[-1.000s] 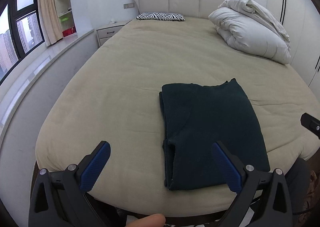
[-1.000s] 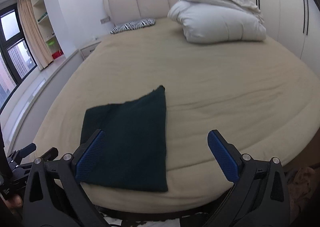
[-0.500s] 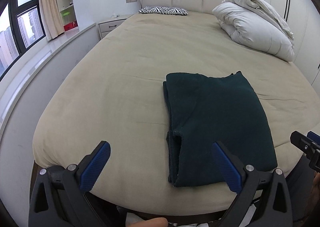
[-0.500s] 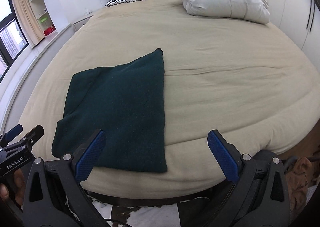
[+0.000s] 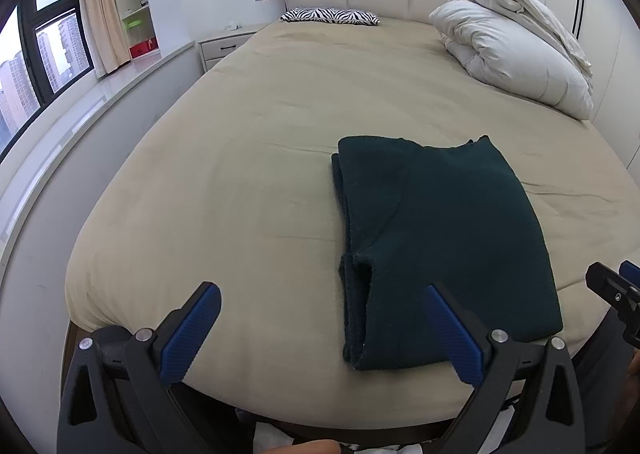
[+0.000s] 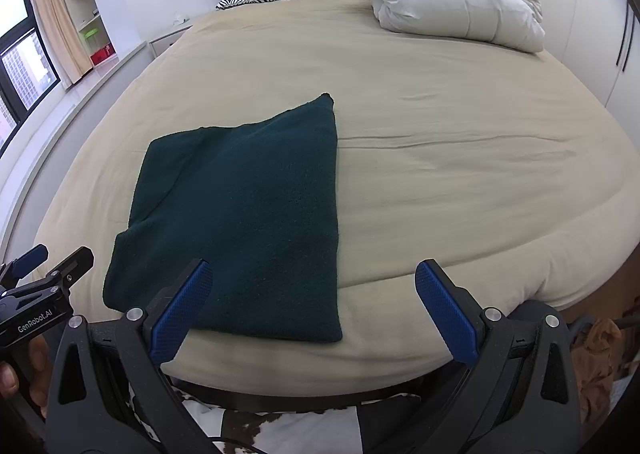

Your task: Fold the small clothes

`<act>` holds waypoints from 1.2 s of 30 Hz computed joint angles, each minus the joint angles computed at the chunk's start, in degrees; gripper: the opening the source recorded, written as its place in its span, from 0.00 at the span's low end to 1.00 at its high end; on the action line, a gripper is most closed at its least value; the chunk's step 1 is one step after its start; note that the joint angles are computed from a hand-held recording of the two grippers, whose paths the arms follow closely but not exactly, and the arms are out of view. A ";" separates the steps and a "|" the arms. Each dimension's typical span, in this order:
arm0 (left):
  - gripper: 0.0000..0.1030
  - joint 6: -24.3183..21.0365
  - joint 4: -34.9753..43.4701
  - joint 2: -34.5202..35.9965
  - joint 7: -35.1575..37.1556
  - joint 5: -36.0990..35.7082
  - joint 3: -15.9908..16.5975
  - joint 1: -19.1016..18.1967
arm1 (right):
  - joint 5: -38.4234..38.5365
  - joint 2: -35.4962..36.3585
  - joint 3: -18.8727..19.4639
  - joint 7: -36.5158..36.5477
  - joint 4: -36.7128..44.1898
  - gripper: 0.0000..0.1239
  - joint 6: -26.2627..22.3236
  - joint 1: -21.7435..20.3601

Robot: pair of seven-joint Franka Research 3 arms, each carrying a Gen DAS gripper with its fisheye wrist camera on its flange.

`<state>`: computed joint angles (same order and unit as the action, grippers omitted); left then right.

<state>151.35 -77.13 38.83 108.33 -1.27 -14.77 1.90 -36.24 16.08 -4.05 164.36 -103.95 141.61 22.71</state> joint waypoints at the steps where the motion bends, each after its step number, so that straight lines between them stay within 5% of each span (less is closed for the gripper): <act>1: 1.00 0.05 -0.03 -0.01 -0.07 0.08 0.07 -0.06 | -0.02 0.01 -0.01 0.05 -0.03 0.83 0.08 0.01; 36: 1.00 -0.79 0.35 0.30 -0.07 0.45 0.04 -0.07 | 0.46 0.77 -0.23 0.22 0.63 0.83 0.07 0.61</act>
<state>150.57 -76.79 39.13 108.26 -0.81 -14.73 1.82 -35.79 16.84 -4.28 164.57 -103.32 141.68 23.33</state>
